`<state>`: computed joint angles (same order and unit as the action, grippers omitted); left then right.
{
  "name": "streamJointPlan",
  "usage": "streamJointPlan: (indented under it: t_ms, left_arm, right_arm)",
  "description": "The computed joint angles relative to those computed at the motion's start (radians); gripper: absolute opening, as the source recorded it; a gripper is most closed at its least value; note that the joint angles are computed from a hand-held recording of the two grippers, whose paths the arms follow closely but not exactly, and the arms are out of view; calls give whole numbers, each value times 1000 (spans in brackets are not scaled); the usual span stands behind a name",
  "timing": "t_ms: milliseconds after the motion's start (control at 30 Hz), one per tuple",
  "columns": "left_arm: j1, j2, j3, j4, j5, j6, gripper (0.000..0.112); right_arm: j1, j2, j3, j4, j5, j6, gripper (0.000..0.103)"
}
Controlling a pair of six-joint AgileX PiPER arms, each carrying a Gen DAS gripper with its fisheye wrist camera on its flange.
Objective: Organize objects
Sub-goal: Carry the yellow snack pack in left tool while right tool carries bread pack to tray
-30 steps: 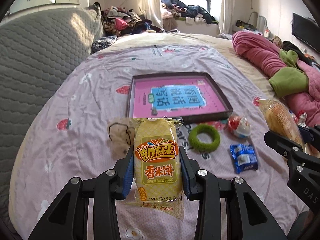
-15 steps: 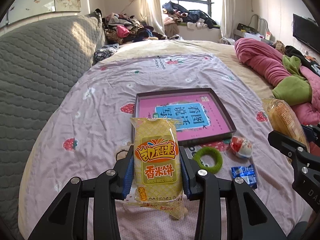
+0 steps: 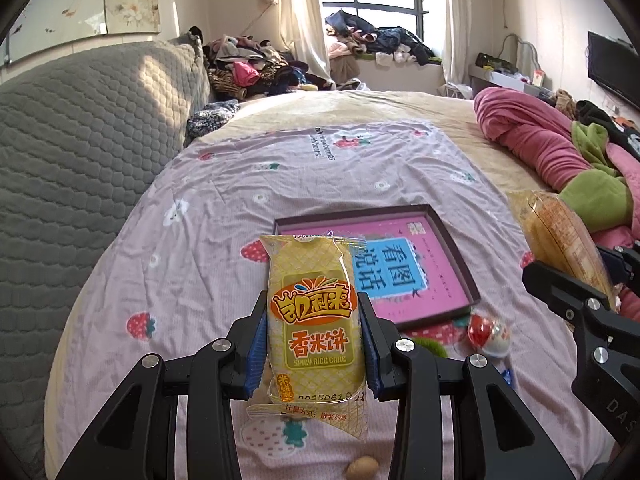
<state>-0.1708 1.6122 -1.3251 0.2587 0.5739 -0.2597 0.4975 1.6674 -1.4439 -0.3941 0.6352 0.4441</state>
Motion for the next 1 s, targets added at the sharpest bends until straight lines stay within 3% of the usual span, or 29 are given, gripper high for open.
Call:
streamJointPlan:
  t_ms: [333,600,800,1000]
  left_arm:
    - [19,265,-293,-50,39,68,41]
    - [49,564,-665,-135,165,136,41]
    - [58,712,-860,-145,226,140,41]
    - [58,864,-1084,-140,321,153,41]
  right_arm:
    - [-76,247,-286,117,21,-137,39]
    - [-138,517,-618,204,111,-247,39]
    - [-173,629,-744,229,140,-279,39]
    - [-186,801,-997,235,268,-316,39]
